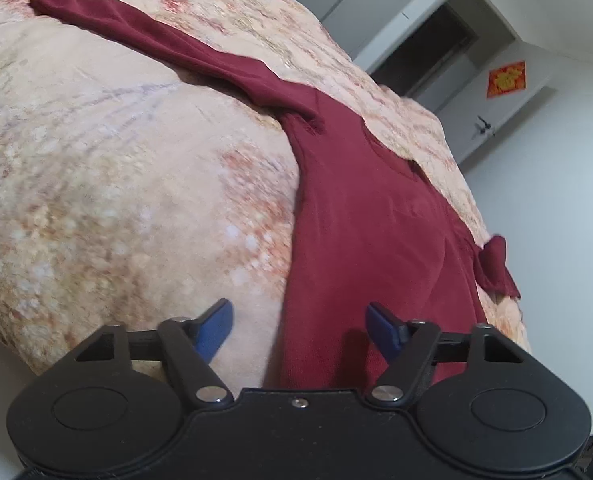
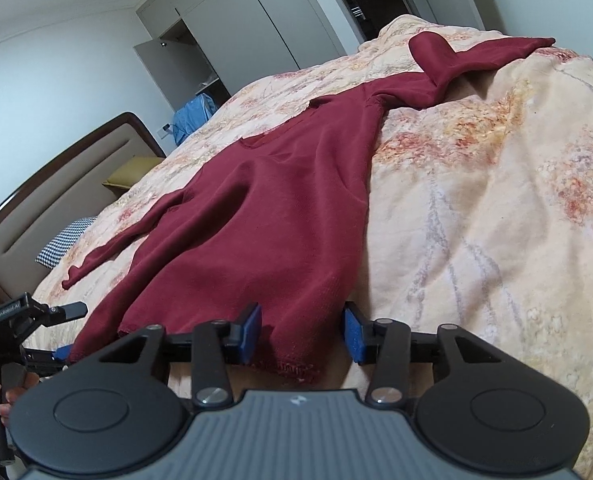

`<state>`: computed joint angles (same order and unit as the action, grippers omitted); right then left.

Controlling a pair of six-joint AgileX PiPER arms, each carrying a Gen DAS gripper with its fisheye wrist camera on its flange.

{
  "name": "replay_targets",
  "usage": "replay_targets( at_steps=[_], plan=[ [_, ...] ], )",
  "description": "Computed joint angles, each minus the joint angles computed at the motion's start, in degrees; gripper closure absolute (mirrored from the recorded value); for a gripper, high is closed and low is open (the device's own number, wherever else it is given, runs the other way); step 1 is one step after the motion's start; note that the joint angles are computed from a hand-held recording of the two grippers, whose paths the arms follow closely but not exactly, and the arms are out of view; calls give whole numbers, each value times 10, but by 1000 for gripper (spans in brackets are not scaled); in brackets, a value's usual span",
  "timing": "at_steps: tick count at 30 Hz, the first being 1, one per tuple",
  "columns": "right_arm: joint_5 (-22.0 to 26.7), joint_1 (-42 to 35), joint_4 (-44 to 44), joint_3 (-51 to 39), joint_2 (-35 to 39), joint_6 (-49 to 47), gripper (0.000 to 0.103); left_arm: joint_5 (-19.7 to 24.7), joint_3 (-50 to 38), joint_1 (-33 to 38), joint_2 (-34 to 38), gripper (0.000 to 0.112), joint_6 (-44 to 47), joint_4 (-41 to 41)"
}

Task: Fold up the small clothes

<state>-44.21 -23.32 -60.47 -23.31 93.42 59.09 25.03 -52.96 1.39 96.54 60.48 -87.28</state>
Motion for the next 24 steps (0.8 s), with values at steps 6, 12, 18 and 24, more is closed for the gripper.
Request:
replay_targets(
  at_steps=[6,12,18,24],
  plan=[
    [31,29,34,4,-13,-23,90,25,-25,-13,19,99,-54,42],
    [26,-3,4,19,-64,-44,98,-61,-17,-44,-38,107,-104,114],
    [-2,-132,-222,2,-167,89,99,-51,1,-39,-115,108,-211,269],
    [-3,-178,-310,16,-170,102,99,-108,45,-63,-75,107,-242,315]
  ],
)
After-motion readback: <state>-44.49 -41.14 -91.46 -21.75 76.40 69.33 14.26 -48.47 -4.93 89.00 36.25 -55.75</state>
